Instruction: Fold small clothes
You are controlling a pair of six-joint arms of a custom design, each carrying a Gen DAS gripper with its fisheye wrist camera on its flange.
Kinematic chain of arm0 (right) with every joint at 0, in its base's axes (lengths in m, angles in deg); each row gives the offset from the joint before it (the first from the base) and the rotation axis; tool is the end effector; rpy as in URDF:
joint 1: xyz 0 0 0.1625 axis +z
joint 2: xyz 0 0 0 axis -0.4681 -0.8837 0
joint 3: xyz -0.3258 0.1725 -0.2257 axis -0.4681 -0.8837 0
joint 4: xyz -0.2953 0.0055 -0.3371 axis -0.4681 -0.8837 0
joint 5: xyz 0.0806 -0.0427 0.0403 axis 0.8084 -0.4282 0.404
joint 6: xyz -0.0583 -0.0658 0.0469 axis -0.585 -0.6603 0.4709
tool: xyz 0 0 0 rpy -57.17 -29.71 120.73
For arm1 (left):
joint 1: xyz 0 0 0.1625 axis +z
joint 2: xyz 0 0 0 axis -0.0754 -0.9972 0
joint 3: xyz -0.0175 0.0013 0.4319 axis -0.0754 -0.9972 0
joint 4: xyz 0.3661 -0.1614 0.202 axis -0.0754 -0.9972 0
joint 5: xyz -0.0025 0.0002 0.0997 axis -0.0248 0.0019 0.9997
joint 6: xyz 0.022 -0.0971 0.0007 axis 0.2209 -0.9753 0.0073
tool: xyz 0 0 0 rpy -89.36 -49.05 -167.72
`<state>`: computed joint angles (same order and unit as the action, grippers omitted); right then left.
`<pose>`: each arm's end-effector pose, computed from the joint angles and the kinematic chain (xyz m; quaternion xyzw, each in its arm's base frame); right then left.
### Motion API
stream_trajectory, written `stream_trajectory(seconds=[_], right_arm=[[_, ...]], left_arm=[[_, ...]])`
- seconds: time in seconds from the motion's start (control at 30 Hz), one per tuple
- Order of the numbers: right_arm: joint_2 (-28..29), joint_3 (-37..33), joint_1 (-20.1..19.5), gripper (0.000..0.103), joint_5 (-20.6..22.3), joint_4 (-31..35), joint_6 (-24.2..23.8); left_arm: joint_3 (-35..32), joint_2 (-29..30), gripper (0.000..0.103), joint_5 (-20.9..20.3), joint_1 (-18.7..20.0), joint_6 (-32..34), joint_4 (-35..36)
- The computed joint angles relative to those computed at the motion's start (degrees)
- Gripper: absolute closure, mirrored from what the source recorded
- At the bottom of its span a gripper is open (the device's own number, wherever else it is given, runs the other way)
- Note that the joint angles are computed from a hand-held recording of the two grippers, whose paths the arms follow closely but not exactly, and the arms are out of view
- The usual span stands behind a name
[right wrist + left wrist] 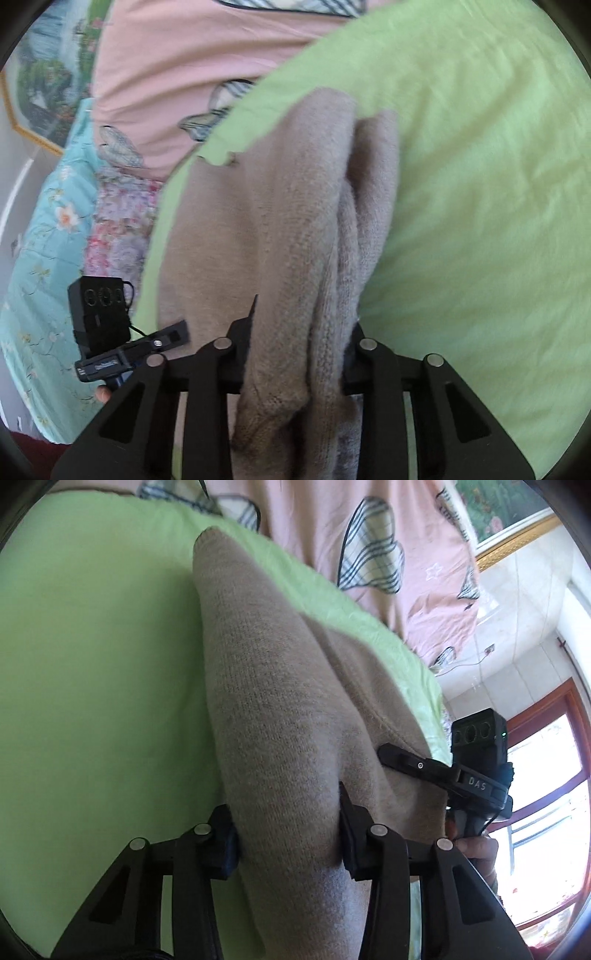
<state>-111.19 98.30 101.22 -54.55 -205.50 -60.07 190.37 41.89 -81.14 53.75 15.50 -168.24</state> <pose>-0.0172 -0.5490 0.2469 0.1326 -0.9823 0.1314 0.0164 -0.1912 -0.4952 0.0103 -0.0007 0.9534 -0.2982 0.0467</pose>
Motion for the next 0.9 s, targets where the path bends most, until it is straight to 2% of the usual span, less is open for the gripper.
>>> stream_trajectory(seconds=[0.17,0.3,0.37,0.47,0.53,0.6,0.67,0.7,0.77,0.8,0.9], right_arm=[[-1.42,5.26,2.25,0.073,3.98,1.00,-1.40],[0.05,9.87,3.91,0.073,5.88,-0.94,-2.79],[0.92,11.79,4.14,0.073,6.02,-1.66,-2.99],[3.10,14.15,4.87,0.073,3.50,-4.76,-2.57],[3.74,15.22,5.13,0.073,1.75,-7.64,-2.64],[3.68,15.69,5.33,0.071,0.45,-8.97,-2.72],[3.56,16.39,7.17,0.063,-3.39,-11.80,-3.27],[3.54,16.38,7.87,0.061,-4.71,-12.44,-3.52],[2.89,16.31,9.33,0.050,-7.40,-13.41,-3.65],[2.61,16.31,9.94,0.048,-8.43,-14.57,-3.47],[2.72,15.30,10.42,0.045,-8.43,-18.02,-2.41]], left_arm=[[11.62,-11.10,0.061,6.16,-7.04,-6.00,2.38],[21.19,-21.41,0.061,10.88,-13.06,-14.21,9.60],[24.87,-24.71,0.061,11.90,-15.00,-17.47,11.58],[29.38,-24.77,0.060,11.15,-15.01,-21.15,8.32],[31.18,-20.42,0.053,10.42,-13.43,-21.52,1.01],[32.57,-15.00,0.050,8.79,-11.82,-21.10,-10.46],[33.60,-13.66,0.046,8.04,-11.80,-21.83,-14.99],[33.85,-14.56,0.046,8.45,-12.26,-22.25,-13.83],[34.49,-17.87,0.043,10.01,-13.59,-23.29,-9.64],[34.84,-19.98,0.039,11.09,-14.08,-23.89,-7.11],[35.59,-24.74,0.035,13.31,-13.81,-24.11,-3.54]])
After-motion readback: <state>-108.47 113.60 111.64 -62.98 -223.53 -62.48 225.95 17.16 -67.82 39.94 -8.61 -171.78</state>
